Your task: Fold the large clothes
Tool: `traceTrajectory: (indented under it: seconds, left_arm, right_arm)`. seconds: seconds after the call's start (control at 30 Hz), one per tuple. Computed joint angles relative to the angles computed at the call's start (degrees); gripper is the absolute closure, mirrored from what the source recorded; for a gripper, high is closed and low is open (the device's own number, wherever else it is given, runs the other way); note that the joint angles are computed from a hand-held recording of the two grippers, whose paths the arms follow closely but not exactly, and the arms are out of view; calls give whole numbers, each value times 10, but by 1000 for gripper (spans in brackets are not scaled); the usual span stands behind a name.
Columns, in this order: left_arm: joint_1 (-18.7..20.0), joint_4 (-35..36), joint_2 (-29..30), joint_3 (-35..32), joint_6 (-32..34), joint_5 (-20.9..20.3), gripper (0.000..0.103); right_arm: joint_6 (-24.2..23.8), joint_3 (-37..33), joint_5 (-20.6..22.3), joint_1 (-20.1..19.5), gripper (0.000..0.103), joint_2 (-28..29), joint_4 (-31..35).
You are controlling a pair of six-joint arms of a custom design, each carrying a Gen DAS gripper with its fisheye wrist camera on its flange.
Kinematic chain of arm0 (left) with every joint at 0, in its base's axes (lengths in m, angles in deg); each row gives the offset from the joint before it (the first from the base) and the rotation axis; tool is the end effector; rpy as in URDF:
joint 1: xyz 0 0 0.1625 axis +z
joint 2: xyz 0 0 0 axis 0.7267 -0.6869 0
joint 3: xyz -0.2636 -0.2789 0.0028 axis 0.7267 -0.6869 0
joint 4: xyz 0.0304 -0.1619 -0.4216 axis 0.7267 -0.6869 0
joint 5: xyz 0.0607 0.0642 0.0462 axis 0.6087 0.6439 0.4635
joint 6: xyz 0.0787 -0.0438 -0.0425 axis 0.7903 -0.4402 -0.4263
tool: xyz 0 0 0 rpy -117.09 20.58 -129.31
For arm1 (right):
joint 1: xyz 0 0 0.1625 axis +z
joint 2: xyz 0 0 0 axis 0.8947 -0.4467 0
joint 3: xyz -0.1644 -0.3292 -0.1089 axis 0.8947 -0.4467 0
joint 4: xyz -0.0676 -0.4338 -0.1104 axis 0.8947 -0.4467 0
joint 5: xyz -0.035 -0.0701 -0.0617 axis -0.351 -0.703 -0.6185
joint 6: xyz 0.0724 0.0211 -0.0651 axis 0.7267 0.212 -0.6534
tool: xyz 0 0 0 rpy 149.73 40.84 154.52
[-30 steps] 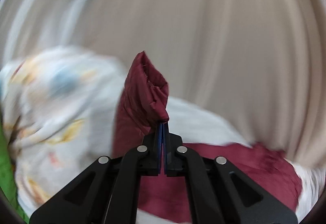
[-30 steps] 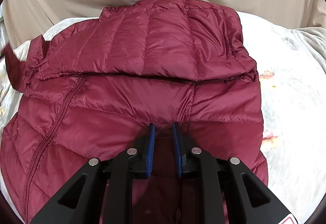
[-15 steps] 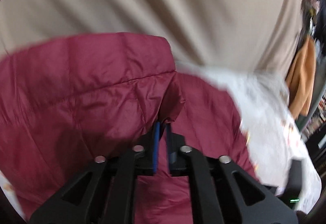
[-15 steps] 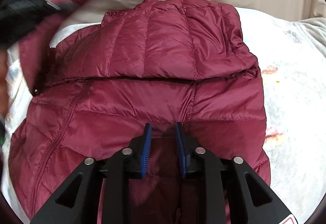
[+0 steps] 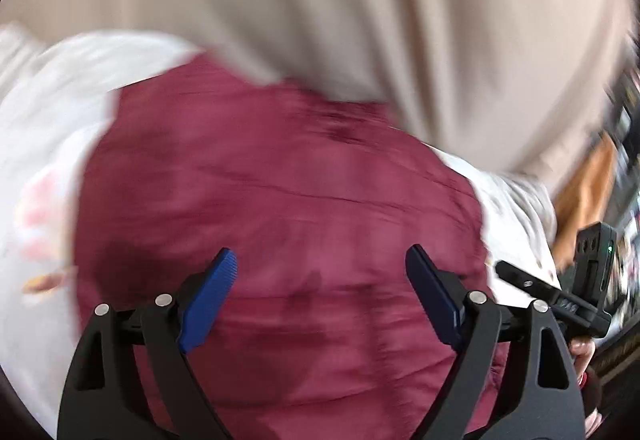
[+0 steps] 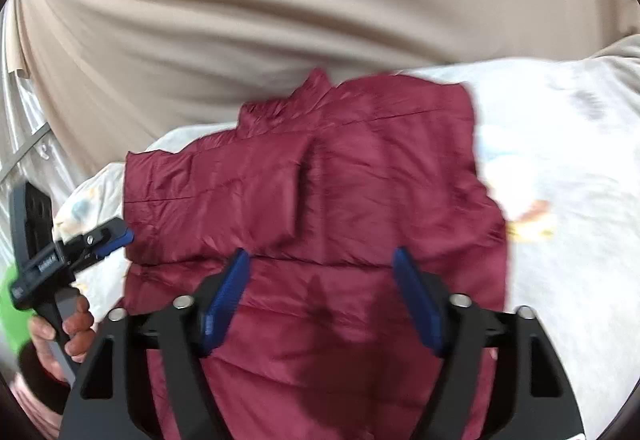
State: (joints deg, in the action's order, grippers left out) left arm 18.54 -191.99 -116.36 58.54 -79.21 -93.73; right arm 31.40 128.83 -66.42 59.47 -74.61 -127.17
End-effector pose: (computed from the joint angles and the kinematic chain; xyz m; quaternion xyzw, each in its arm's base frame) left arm 0.0038 -0.4094 0.3626 0.1421 0.9030 -0.3835 0.1313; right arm 0.3317 -0.3659 0.0724 0.1248 -0.9112 0.3607 0.1550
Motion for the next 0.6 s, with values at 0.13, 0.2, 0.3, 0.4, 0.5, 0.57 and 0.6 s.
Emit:
traceTrajectory:
  seconds: [0.13,0.2,0.3,0.4,0.5,0.57,0.6]
  left_arm:
    - [91,-16,6,-30,-65,-23,20]
    - [136,-4,27,-54,-100,-62,25]
    - [142,-10,42,-61,-96,-58,30]
    - [115,-29,52,-59,-70,-19,33]
    - [90,-62,95,-65,-46,51,42]
    - [98,-63,122,-78,-27,74,51]
    - [103,-69,138,-83,-22,71,53]
  right_arm:
    - [35,-70,18,-23,29,57,74]
    - [34,-98,5,-25,47,95,84]
    - [-14,-129,-26,6,99,124,54]
    - [-115,-136,-46,48,100,131,-66]
    - [-150,-136,-86,54,100,124,-129]
    - [-119,-148,-149,22,100,126,-79]
    - [-93,-147,-151,2,100,122,-33]
